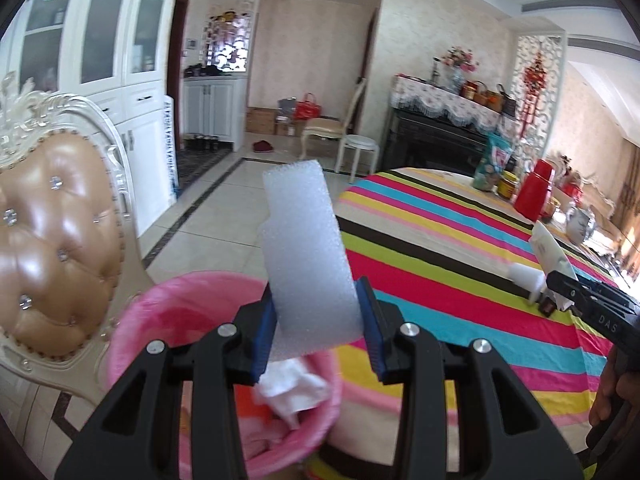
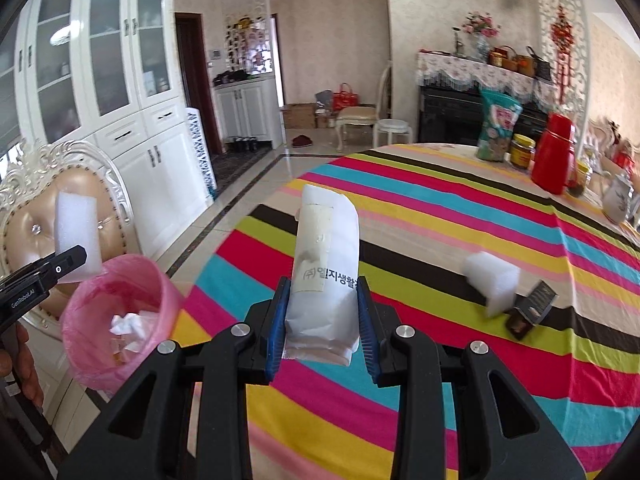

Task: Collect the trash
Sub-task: 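Carry the foam block and white packet over the pink wastebasket, then open both tools to drop the foam block and packet into the wastebasket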

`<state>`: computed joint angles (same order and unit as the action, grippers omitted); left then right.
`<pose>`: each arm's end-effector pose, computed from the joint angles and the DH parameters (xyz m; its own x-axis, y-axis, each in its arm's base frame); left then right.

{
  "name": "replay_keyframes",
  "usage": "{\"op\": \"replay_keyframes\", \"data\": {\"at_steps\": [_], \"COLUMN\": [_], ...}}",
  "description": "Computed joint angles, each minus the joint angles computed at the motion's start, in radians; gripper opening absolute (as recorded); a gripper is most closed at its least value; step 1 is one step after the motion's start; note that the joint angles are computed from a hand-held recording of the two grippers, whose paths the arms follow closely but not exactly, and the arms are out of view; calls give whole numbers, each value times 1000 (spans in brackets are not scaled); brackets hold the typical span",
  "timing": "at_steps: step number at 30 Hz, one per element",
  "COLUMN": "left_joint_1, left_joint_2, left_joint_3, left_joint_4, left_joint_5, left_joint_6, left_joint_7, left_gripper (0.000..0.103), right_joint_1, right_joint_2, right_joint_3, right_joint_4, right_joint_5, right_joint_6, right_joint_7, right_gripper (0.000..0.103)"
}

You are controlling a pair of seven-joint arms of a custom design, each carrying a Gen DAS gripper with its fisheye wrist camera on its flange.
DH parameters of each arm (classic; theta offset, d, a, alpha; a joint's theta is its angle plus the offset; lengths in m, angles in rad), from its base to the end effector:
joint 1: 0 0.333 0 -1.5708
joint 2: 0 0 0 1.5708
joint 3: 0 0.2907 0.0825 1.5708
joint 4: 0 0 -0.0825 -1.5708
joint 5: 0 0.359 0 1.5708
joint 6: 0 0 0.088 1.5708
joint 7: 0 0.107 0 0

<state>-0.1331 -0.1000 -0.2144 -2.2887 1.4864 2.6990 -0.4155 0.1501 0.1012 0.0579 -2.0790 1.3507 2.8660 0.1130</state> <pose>0.4629 -0.2046 0.4123 0.2886 -0.9472 0.1395 -0.4929 -0.2719 -0.8265 0.5632 0.0628 0.4131 0.4696 -0.8793 -0.0794 -0.5589 -0.2265 -0.7977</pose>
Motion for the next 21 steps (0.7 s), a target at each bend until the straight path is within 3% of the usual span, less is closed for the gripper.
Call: {"op": "replay_keyframes", "data": {"at_steps": [9, 21], "left_joint_1": [69, 155], "left_joint_2": [-147, -213], "left_joint_3": [25, 33], "left_joint_4": [-168, -254], "left_joint_5": [-12, 10], "left_joint_6": [31, 84], "left_joint_7": [-25, -57], "left_gripper": [38, 39], "right_joint_1": [101, 203], "right_joint_2": [0, 112], "right_joint_3": [64, 145], "right_joint_4": [-4, 77], "right_joint_5": [-28, -210], "right_joint_6": [19, 70], "right_joint_7": [10, 160], "right_gripper": [32, 32]}}
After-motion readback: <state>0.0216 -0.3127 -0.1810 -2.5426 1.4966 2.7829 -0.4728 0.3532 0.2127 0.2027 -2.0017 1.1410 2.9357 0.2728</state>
